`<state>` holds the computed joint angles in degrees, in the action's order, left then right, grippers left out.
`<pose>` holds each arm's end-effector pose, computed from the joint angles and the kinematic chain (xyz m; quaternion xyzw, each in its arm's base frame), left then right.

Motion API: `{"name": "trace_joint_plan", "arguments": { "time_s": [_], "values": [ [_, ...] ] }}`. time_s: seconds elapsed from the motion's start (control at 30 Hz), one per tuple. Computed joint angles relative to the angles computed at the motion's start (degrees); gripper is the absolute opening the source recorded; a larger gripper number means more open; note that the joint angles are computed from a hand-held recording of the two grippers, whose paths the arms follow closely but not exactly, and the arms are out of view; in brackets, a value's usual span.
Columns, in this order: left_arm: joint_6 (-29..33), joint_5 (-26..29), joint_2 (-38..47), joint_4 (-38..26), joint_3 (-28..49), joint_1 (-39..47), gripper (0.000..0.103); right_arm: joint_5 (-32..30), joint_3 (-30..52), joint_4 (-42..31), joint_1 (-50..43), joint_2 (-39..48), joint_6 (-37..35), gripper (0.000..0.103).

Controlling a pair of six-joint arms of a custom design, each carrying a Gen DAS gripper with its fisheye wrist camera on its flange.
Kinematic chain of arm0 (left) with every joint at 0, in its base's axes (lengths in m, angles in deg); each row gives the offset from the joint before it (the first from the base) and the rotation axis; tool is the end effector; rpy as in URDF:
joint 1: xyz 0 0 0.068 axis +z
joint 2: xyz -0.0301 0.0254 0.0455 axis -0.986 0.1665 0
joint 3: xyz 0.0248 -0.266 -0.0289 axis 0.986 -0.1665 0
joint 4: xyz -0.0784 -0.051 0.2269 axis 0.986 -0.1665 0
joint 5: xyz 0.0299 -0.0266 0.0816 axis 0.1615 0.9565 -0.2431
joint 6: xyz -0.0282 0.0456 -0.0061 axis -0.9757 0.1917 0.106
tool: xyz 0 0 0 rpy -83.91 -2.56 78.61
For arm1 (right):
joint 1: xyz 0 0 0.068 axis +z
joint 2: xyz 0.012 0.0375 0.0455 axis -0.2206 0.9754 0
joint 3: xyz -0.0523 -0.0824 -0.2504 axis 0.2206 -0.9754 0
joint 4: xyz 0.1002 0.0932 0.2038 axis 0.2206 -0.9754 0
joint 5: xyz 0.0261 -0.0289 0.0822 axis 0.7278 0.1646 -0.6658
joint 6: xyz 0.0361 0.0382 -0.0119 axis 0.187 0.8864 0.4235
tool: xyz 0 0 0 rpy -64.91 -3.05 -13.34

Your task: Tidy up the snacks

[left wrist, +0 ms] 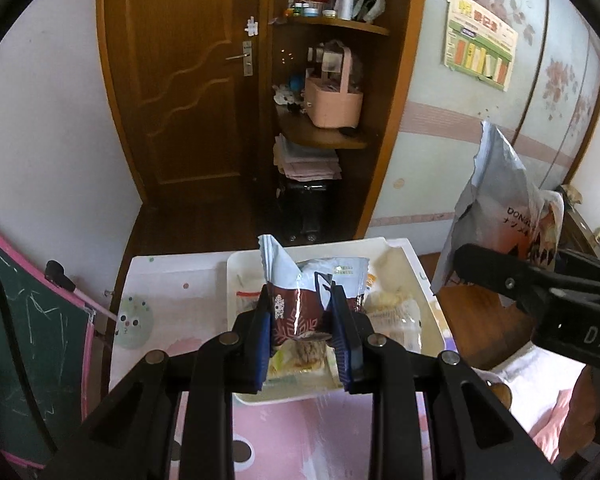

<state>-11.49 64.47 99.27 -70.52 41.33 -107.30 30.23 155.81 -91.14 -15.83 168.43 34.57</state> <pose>0.2347 -0.1057 0.4616 -0.0646 0.9330 -0.0060 0.3540 0.2581 0.0012 0.4582 -0.1699 0.9187 0.1571 0.3200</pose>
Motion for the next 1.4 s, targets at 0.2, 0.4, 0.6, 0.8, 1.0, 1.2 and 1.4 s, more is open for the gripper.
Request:
{"name": "trace_joint_plan", "arguments": {
  "time_s": [0.2, 0.4, 0.6, 0.8, 1.0, 1.2, 1.4],
  "values": [
    [2.20, 2.08, 3.83, 2.65, -0.23, 3.79, 0.025, 3.39, 3.12, 2.17, 2.72, 6.10, 3.21, 0.068],
    [3.59, 4.71, 6.54, 5.39, -2.52, 6.79, 0.025, 6.77, 6.35, 4.10, 5.62, 12.50, 5.19, 0.070],
    [4.48, 5.97, 8.84, 8.37, -5.96, 8.49, 0.027, 9.29, 5.69, 6.40, 7.45, 15.82, 5.94, 0.071],
    [4.39, 6.08, 10.93, 11.39, -9.78, 9.69, 0.080, 9.85, 6.49, 6.69, 7.81, 20.40, 6.98, 0.077],
    [4.00, 6.40, 11.34, 12.99, -12.47, 10.34, 0.084, 10.94, 2.96, 8.50, 7.67, 20.74, 7.53, 0.081],
    [3.89, 6.80, 10.56, 13.47, -14.57, 10.39, 0.085, 11.05, 1.47, 9.16, 7.23, 20.24, 7.31, 0.081],
    [3.27, 7.69, 9.08, 12.75, -15.93, 10.19, 0.088, 11.19, -1.19, 9.82, 7.10, 18.09, 6.83, 0.081]
  ]
}}
